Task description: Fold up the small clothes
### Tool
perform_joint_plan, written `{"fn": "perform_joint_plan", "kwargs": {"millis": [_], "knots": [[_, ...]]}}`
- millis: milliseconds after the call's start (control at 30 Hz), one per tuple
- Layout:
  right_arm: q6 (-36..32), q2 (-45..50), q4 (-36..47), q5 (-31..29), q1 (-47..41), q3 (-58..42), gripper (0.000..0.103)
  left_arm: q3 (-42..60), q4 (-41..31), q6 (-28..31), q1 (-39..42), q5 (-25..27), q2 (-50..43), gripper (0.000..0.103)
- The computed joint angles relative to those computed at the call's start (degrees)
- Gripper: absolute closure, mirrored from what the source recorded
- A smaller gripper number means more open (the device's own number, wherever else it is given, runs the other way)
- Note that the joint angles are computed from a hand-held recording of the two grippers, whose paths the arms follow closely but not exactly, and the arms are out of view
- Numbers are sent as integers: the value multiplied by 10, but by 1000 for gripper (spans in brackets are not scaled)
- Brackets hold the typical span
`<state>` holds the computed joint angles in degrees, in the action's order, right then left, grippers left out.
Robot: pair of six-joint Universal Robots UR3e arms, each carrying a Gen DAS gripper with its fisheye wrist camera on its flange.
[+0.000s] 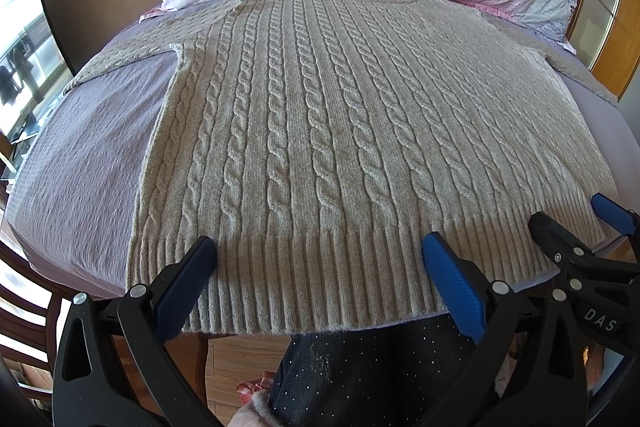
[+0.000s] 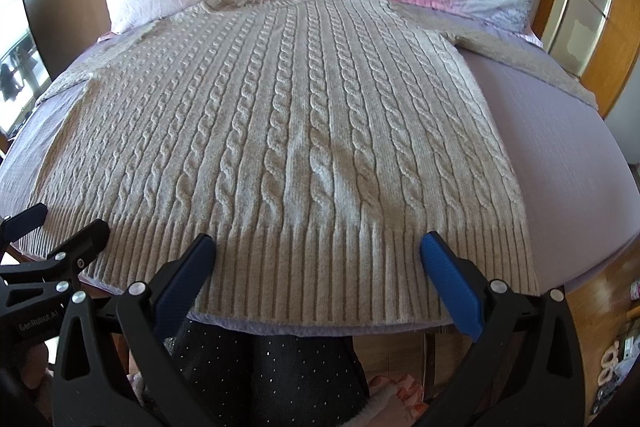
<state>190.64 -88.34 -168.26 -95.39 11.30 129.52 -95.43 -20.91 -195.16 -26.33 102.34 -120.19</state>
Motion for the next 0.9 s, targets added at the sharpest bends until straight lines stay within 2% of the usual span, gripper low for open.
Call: {"fn": "perform_joint_plan", "kwargs": {"millis": [67, 100, 167, 233, 267, 300, 367, 400, 433, 467, 500, 533, 567, 600, 733, 800, 833, 900], "knots": [[-28, 1, -72, 14, -12, 40, 2, -21, 49, 0, -9, 15, -3, 1], [-64, -5, -87, 47, -35, 52, 2, -18, 40, 4, -8, 15, 2, 1], [-118, -48, -64, 142, -116, 72, 2, -14, 34, 24, -8, 15, 9, 1], [-124, -107, -59, 212, -236, 85, 2, -15, 37, 38, 2, -2, 16, 1], [-138, -126, -45, 258, -296, 84, 2, -25, 65, 46, 14, -15, 22, 1], [-123, -121, -38, 280, -356, 59, 2, -31, 95, 54, 25, -30, 26, 1], [-112, -74, 32, 332, -453, -30, 5, -41, 171, 72, 49, -64, 28, 1], [-93, -19, 51, 370, -504, -90, 18, -43, 203, 78, 61, -83, 25, 1], [-61, 41, 53, 383, -535, -150, 35, -38, 234, 80, 81, -115, 18, 1], [-18, 97, 62, 368, -542, -210, 43, -26, 235, 75, 92, -130, 12, 1], [-4, 157, 72, 383, -573, -270, 54, -5, 225, 67, 105, -147, 1, 1], [27, 213, 76, 379, -584, -330, 60, 16, 213, 58, 115, -157, -9, 1], [41, 250, 119, 370, -588, -390, 63, 49, 195, 46, 128, -164, -26, 1], [66, 306, 117, 357, -593, -450, 66, 61, 190, 41, 136, -165, -36, 1], [123, 454, 242, 304, -579, -689, 66, 119, 147, 18, 151, -147, -64, 1], [155, 496, 295, 289, -576, -759, 66, 121, 140, 12, 161, -142, -66, 1], [170, 505, 303, 281, -572, -771, 68, 119, 138, 9, 165, -141, -66, 1], [195, 515, 264, 272, -571, -764, 67, 116, 142, 4, 177, -138, -69, 1]]}}
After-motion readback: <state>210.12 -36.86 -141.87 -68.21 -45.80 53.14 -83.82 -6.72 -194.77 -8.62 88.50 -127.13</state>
